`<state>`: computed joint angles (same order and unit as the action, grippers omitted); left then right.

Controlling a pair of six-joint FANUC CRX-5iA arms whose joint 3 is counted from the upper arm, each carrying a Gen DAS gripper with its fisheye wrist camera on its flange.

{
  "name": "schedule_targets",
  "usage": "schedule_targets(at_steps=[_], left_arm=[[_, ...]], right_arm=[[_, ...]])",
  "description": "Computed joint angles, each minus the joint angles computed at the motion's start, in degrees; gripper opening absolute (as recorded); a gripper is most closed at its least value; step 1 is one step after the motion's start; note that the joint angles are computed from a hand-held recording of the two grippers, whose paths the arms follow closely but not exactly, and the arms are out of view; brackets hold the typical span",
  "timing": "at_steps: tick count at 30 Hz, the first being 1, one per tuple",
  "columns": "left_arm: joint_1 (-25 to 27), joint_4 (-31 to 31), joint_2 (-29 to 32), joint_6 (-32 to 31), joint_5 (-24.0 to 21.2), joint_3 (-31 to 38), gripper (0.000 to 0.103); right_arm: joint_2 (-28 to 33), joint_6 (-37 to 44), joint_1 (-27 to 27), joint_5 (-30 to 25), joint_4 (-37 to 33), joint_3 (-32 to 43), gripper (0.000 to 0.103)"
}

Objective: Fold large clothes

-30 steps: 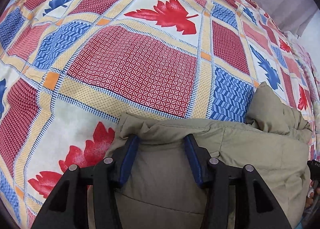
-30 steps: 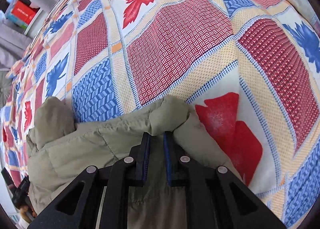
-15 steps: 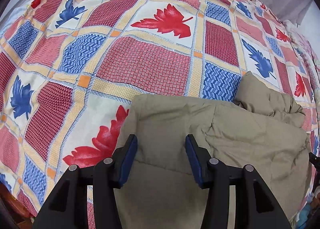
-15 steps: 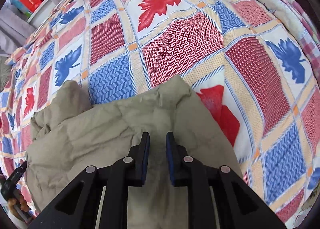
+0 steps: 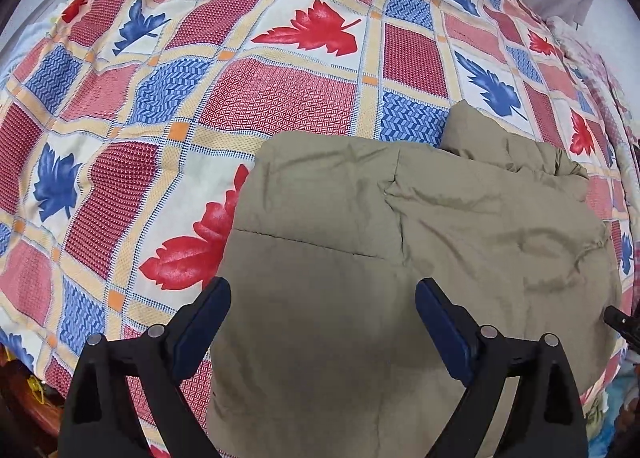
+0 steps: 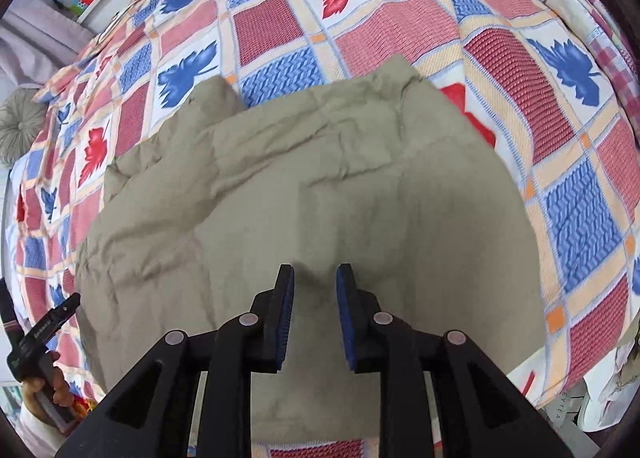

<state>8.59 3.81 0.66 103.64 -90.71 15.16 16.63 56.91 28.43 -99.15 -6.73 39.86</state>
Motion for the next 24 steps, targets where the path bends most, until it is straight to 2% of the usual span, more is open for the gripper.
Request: schedule_targets(at_steps=[5,8,11,17,21,24], left_arm=[[-0.3,-0.9,-0.2,-0.8,-1.4,-0.1,0.094],[-0.7,-2.5,-0.6,-1.2,-1.8,0.2,0.103],[0.7,-1.0,-1.5,-2.1,-1.7,-1.2,0.103],[2.3,-3.6,-2.5,-2.5,-2.9,-2.5,0.103],[6.6,2.2,-3.7,-5.3,-2.4,-6.7,0.103],[9.4,6.0,-4.6,-6.7,-1.5,-9.8,0.103]], right_arm=[[-0.4,-0.9,1.5,-0.8,-0.7,-0.3,0.027],[-0.4,-1.3,2.6,-1.3,-1.0,-0.1,0.038],[-0.2,-0.9,3.8,-1.9,-1.2,0.4,0.043],[0.7,-0.2,5.4,-3.2,-2.7,2.0,0.054],[1.2,0.0,6.2,-3.3,-4.2,2.8,0.065],[1.4,0.3,6.7,-3.3,-5.3,3.0,0.067]])
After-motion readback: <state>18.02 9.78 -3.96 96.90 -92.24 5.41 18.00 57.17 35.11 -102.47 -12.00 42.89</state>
